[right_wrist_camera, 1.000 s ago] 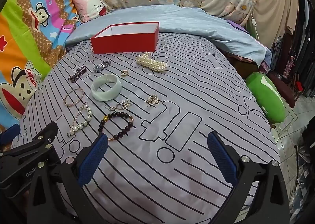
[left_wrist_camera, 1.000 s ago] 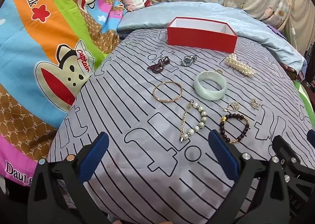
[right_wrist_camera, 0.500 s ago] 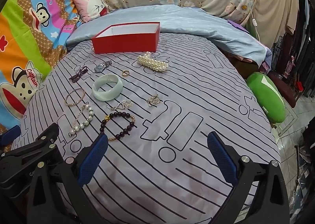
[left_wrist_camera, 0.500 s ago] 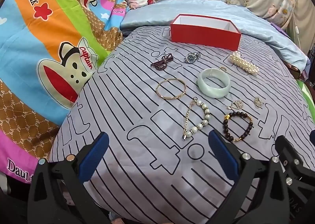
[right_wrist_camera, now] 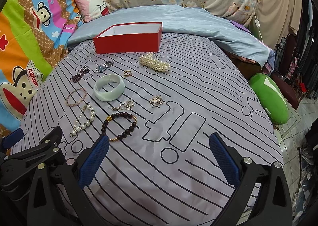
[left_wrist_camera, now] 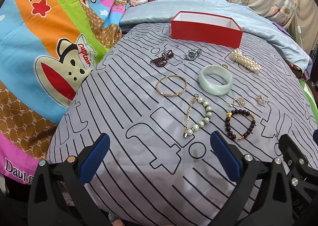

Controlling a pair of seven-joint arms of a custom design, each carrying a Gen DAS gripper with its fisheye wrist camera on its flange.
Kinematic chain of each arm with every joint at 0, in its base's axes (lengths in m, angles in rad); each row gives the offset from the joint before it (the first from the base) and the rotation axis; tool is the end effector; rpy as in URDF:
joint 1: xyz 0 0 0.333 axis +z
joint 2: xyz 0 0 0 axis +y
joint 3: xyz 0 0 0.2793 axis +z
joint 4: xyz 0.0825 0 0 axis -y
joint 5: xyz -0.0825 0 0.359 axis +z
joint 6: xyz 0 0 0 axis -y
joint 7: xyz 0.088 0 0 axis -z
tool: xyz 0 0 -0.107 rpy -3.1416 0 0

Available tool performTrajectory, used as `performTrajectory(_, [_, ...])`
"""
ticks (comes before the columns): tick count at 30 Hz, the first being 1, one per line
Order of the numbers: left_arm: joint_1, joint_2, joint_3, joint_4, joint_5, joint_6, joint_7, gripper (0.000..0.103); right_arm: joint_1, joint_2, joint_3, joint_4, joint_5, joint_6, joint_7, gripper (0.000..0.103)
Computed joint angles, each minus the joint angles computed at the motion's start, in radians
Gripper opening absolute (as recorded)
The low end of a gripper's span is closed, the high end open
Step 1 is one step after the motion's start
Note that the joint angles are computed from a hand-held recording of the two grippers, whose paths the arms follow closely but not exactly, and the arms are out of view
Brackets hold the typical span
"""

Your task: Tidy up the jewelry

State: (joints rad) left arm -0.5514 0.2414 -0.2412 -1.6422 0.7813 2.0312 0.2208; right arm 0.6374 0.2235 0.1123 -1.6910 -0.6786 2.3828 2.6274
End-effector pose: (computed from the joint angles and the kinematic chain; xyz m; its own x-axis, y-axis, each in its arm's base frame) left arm 0.4729 -0.4050 0.4769 0.2916 -0.9522 -0.0904 -0.7609 -0.1737 -0.6252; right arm 0.4731 0.4244 0.4907 0.0707 -0.9975 0.0092 -0.7563 -0.0596 -0.6515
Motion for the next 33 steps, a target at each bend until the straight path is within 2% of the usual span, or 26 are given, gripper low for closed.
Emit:
performTrajectory(20, [-0.006,0.007,0.005,0.002,0.012,-0.024,-0.019,0.098,0.005,0.007,-0.001,0.009,-0.002,-0.004,0.001,0.098])
performTrajectory(33, [0.007,0.000,0.002,-0.007,0.002,-0.002,-0.024,0.098,0.010,0.013,-0.003,0.019,-0.004,-0.008,-0.002,0.098])
